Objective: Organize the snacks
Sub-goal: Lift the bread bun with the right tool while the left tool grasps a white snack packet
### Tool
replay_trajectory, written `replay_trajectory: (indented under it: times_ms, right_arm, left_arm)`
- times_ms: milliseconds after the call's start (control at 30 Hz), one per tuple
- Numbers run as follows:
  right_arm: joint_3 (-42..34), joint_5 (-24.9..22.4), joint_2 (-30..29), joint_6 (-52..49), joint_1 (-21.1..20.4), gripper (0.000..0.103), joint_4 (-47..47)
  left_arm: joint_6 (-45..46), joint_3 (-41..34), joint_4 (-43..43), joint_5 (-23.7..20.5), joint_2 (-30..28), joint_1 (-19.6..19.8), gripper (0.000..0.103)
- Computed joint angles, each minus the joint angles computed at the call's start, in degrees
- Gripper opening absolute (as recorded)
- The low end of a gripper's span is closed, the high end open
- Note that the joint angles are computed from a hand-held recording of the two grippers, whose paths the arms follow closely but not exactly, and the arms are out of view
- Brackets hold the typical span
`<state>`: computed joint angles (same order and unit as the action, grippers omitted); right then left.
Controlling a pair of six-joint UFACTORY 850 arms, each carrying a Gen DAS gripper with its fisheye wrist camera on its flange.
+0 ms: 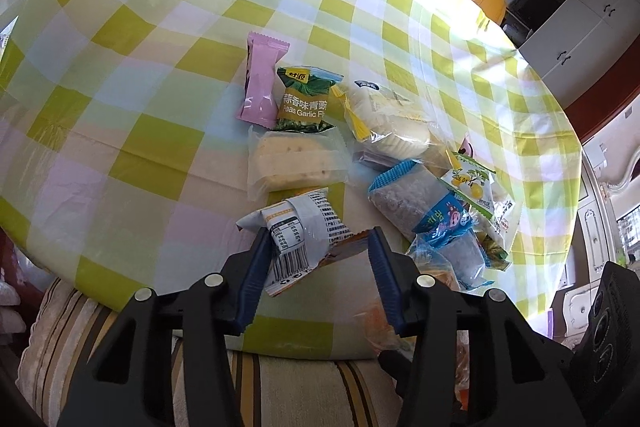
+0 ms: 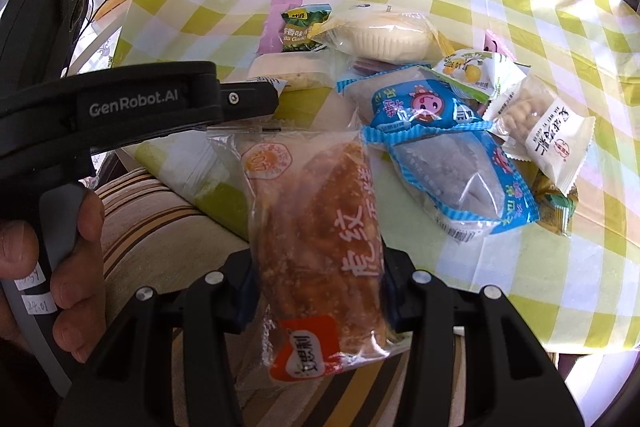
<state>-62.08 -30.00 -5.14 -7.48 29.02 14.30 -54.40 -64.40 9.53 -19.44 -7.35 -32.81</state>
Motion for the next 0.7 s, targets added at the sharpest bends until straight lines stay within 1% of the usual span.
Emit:
replay_trajectory:
  times_ms: [300,400,533,700]
  right_arm:
    - [2.77,1.41,4.61,2.4,0.16,0.048,-0.2]
    - [3.92,2.07,6.53,3.54,-0.47,0.047,-0.16]
    - [4.86,2.89,8.13,4.58,-2.05,0.047,0.86]
    - [6.97,3.65,11.16,6.44,-4.27,0.047,0.98]
  left_arm:
    - [-14.03,2.34,13.5,-0.09,3.91,-2.44,0.048]
    - [-18.96,2.98,17.95,-0.23,5.11,-3.15,0.048]
    - [-19.91,2.85,19.23,-0.83,5.63,-4.12,0.048]
    - [-17.71,1.3,18.44,-0.88,4.93,-6.09,0.048]
